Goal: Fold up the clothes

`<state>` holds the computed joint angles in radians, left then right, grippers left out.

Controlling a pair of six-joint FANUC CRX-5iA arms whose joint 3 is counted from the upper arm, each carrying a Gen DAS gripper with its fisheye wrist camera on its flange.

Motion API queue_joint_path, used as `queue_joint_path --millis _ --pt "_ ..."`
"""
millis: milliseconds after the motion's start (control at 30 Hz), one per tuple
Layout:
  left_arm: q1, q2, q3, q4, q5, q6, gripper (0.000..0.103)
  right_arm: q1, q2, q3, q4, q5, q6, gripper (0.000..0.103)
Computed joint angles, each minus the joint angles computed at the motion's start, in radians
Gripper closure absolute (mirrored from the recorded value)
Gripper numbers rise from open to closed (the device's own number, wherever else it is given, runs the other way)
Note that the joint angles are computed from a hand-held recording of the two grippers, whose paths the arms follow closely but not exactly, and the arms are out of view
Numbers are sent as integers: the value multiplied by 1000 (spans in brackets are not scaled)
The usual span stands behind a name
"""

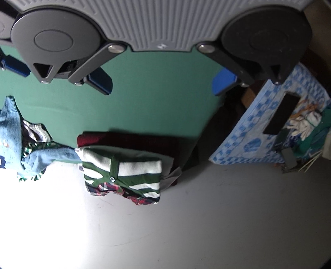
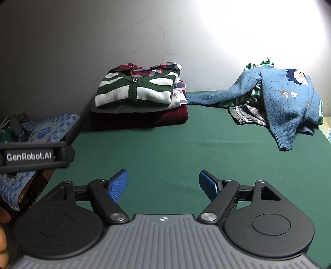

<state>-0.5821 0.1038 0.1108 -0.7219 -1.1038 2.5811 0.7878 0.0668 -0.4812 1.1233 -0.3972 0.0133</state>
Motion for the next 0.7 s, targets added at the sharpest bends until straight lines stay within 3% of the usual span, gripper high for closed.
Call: queue_joint_path --millis 367,433,567,700 --pt "-114 12 22 -27 -192 114 1 36 -84 -68 -91 -26 112 16" --pt "-130 21 27 -28 -226 131 1 52 -92 -67 -145 -52 181 16" --pt "-129 13 4 12 -245 165 1 74 -99 -30 -370 -98 362 17" --pt "-121 -11 -29 43 -244 177 1 78 -92 -6 -445 -163 350 17"
